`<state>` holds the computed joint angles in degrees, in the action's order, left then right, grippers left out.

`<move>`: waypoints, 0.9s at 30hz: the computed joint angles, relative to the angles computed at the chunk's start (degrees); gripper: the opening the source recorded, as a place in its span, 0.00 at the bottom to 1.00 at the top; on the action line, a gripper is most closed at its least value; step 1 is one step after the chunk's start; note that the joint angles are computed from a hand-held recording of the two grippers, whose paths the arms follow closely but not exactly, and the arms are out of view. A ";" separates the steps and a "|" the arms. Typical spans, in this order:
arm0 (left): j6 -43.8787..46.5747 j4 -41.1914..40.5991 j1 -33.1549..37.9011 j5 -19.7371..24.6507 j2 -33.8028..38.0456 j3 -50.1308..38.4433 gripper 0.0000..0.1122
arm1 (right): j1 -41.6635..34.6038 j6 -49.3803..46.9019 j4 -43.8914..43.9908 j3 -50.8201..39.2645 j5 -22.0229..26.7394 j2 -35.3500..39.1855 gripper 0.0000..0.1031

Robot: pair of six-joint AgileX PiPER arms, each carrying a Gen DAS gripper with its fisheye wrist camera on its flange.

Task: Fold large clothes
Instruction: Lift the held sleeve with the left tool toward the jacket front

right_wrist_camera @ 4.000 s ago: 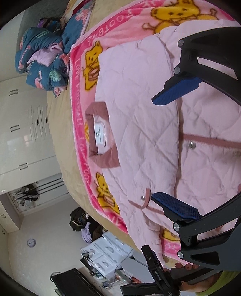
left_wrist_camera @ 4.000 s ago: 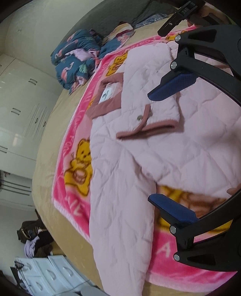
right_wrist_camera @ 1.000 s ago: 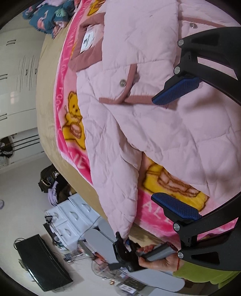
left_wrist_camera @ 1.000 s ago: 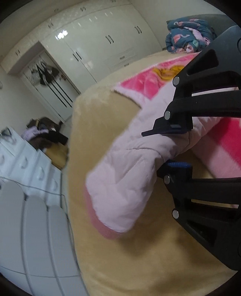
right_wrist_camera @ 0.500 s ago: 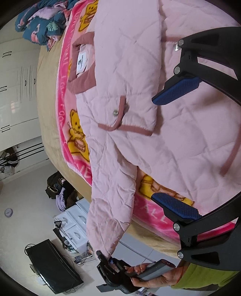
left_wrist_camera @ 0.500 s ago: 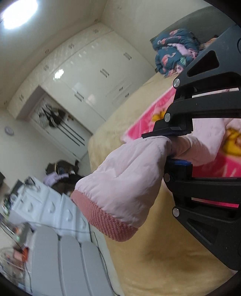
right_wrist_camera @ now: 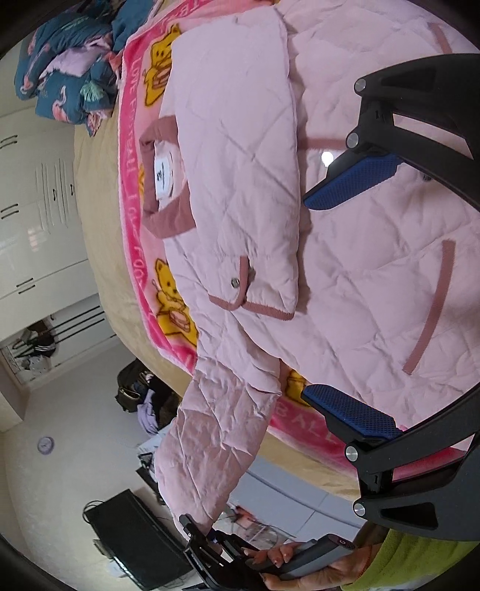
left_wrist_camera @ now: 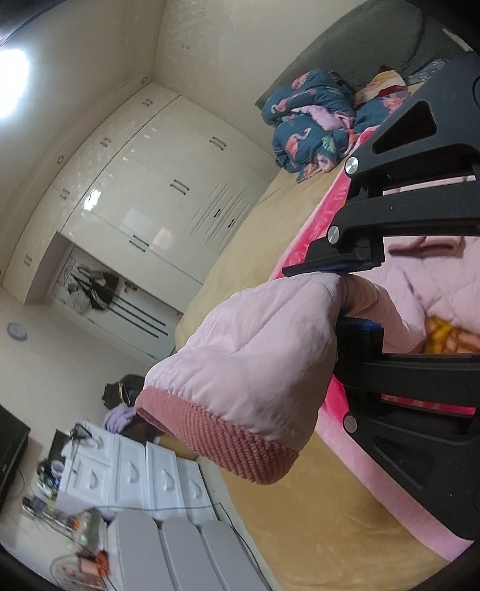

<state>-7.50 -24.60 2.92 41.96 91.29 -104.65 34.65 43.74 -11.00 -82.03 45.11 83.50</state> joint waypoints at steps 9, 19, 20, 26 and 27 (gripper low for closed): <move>-7.03 8.72 -8.13 1.84 0.53 -3.93 0.10 | -2.54 0.48 1.01 5.41 -0.51 -7.54 0.92; -13.36 18.96 -18.56 5.67 3.93 -12.04 0.10 | -8.90 -3.83 6.91 12.28 -3.05 -14.96 0.92; -14.02 20.28 -19.91 6.22 4.50 -13.24 0.10 | -9.67 -4.55 7.71 12.83 -3.16 -15.65 0.92; -16.21 24.47 -25.22 9.01 7.82 -19.13 0.10 | -14.76 -9.45 13.17 16.45 -4.07 -19.56 0.92; -16.43 25.08 -26.31 9.86 8.85 -20.78 0.10 | -15.65 -10.20 14.01 16.87 -4.15 -20.00 0.92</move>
<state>-23.93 0.48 -23.39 51.82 100.13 -125.43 19.00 33.54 3.01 -65.15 40.96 63.50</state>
